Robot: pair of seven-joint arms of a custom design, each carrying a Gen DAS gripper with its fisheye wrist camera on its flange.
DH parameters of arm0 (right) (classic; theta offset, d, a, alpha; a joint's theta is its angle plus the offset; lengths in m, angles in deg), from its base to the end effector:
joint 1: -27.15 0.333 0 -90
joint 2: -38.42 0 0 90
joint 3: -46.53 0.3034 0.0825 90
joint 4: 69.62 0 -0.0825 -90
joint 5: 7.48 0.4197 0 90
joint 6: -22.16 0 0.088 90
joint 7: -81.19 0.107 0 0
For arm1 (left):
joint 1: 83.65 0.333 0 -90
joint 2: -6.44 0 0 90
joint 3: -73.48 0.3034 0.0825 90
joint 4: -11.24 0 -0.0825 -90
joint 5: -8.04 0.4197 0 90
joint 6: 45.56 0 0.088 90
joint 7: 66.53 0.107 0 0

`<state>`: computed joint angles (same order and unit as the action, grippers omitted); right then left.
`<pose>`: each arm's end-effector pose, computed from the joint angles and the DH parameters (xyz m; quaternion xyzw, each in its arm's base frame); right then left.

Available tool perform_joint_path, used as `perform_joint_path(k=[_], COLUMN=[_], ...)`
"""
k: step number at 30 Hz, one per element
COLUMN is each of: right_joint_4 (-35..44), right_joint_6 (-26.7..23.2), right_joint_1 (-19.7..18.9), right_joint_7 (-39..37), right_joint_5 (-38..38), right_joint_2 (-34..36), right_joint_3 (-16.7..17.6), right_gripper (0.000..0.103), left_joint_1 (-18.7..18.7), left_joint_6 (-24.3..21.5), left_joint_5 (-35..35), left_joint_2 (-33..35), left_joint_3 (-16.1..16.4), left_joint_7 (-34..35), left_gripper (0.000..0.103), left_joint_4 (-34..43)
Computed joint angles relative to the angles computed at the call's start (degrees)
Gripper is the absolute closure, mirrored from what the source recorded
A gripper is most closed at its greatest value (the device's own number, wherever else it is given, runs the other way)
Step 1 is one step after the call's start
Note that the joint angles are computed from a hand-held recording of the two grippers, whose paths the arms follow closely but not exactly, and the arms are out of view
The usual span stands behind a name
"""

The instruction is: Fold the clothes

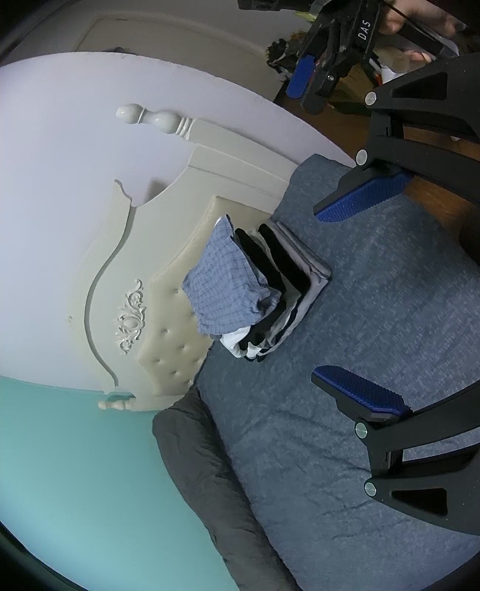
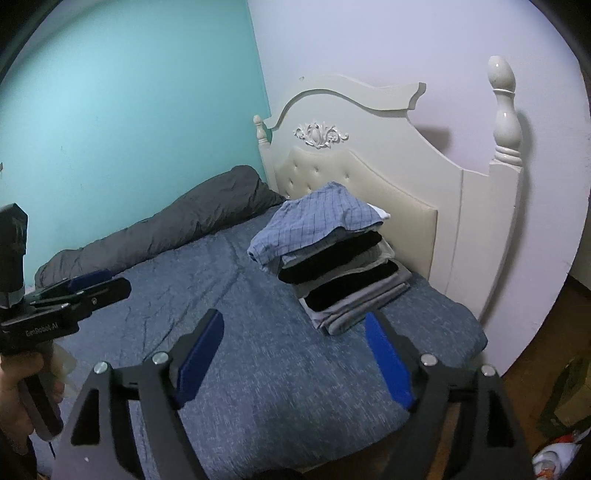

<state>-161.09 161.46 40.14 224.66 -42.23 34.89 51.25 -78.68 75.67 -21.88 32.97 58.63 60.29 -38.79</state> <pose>0.5893 0.1884 0.7408 -0.4992 0.7100 -0.3396 0.3625 0.7251 -0.0818 0.7468 -0.3885 0.7863 -0.4524 0.1616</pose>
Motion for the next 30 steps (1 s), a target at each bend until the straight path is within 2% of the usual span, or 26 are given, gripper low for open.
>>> perform_joint_path(k=[2,3,14,18,30], right_joint_4=[-0.3,-0.5,-1.2,-1.4,-3.1], right_joint_6=[-0.2,-0.3,-0.7,-0.6,-0.7], right_joint_1=[0.2,0.2,0.7,0.9,1.2], right_joint_7=[0.5,0.6,1.6,2.3,4.8], right_joint_5=[-0.7,-0.9,-2.3,-2.9,-4.7], right_joint_2=[-0.2,-0.3,-0.9,-0.9,-2.0], right_joint_3=[0.2,0.3,1.0,1.2,1.9], right_gripper=[0.019,0.019,0.015,0.004,0.001], left_joint_1=[0.7,0.9,1.6,1.7,1.8], left_joint_6=[1.4,2.2,5.3,6.5,7.1], left_joint_5=[-1.1,-1.8,-4.7,-5.3,-7.2], left_joint_2=[-1.9,-2.9,-7.6,-8.8,-11.9], left_joint_3=[-0.1,-0.1,1.7,2.2,3.4], left_joint_7=[0.8,1.0,2.8,3.4,5.6], left_gripper=[0.006,0.004,0.0,0.0,0.0], left_joint_4=[-3.2,-4.9,-12.5,-14.4,-18.9])
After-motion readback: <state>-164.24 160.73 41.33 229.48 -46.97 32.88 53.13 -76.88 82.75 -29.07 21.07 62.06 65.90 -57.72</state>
